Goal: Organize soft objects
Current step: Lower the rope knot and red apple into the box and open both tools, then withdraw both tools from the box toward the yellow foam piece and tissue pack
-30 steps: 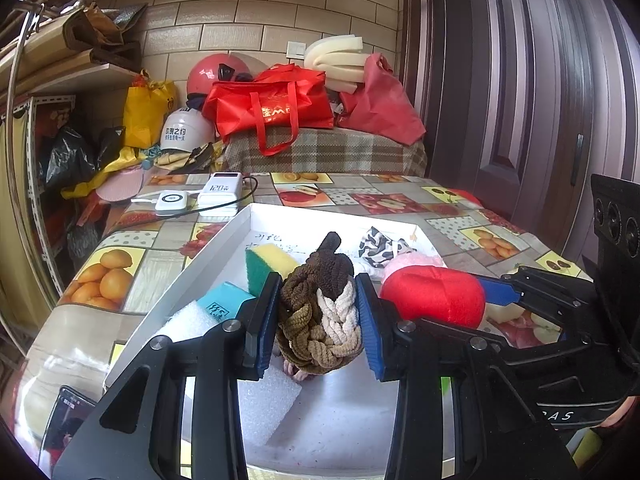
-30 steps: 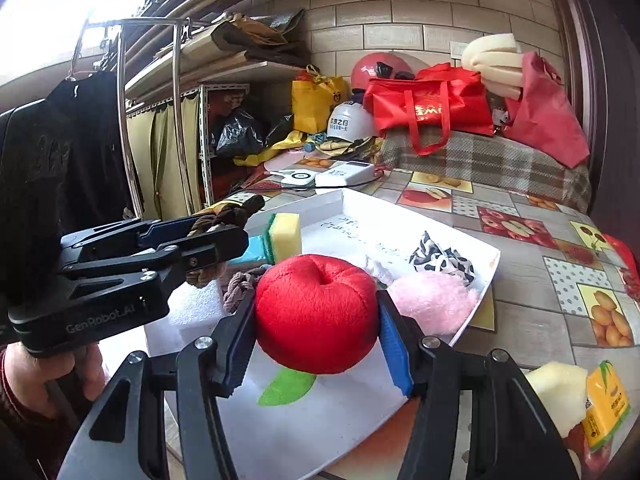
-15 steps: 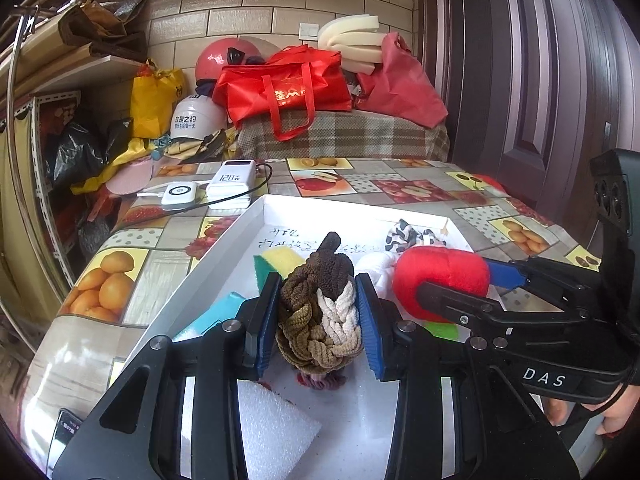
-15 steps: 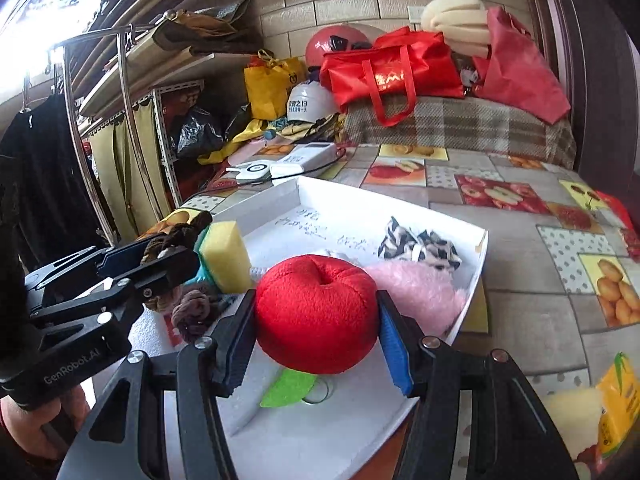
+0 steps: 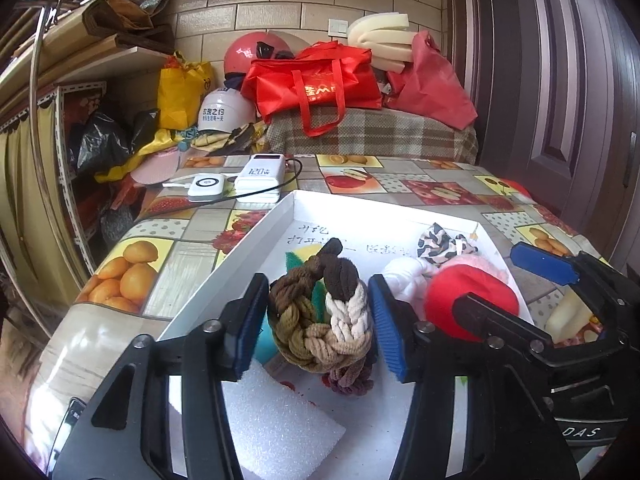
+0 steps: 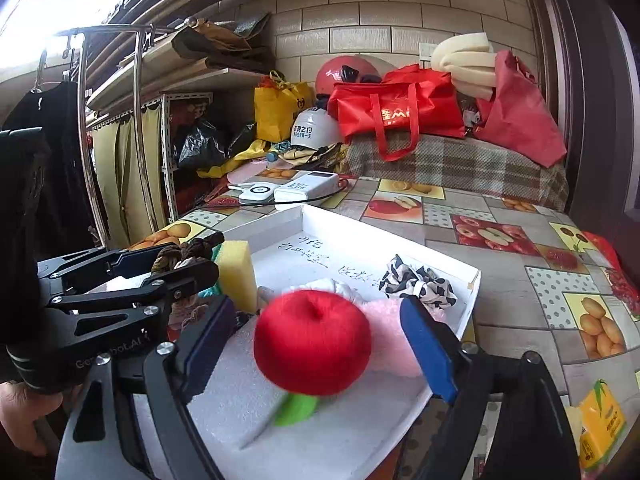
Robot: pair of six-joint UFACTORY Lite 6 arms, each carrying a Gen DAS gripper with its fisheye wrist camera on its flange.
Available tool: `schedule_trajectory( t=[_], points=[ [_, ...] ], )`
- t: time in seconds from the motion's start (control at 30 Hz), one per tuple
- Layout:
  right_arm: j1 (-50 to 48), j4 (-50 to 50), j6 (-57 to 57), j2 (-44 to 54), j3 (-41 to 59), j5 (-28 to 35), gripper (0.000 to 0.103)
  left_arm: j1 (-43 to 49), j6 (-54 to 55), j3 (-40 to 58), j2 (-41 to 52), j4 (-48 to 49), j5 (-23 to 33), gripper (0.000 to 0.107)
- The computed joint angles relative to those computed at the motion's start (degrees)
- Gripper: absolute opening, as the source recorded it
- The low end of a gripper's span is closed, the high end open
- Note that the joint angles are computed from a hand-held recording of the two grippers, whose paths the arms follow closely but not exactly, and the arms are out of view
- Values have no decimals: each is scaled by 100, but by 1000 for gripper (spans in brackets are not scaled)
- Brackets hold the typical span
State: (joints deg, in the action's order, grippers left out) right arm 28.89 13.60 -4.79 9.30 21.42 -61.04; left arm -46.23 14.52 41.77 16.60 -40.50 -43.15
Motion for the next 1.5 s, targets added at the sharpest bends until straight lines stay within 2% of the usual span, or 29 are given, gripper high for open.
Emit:
schedule_trajectory(
  t=[0.07,0.1,0.13,0.17,0.87,1.23,1.5],
  points=[
    [41,29,6,-25,-112,-237,88,1,-134,-147,-90,-78,-202,87],
    [24,2,46,-31,-163,-343,91,60,-294,-220,-141,6,-233,92],
    [20,40,68,-27,-185,-407,101,119,-447,-292,-185,76,-274,101],
    [24,153,95,-31,-193,-432,103,159,-557,-350,-222,109,-315,103],
    [212,368,125,-98,-525,-1046,103,-50,-552,-614,-337,-241,-859,103],
    [199,326,219,-298,-780,-1046,103,-289,-212,-659,-430,-537,-1015,103],
    [443,411,166,-757,-1418,-1066,103,-673,63,-583,-360,-879,-1080,103]
  ],
)
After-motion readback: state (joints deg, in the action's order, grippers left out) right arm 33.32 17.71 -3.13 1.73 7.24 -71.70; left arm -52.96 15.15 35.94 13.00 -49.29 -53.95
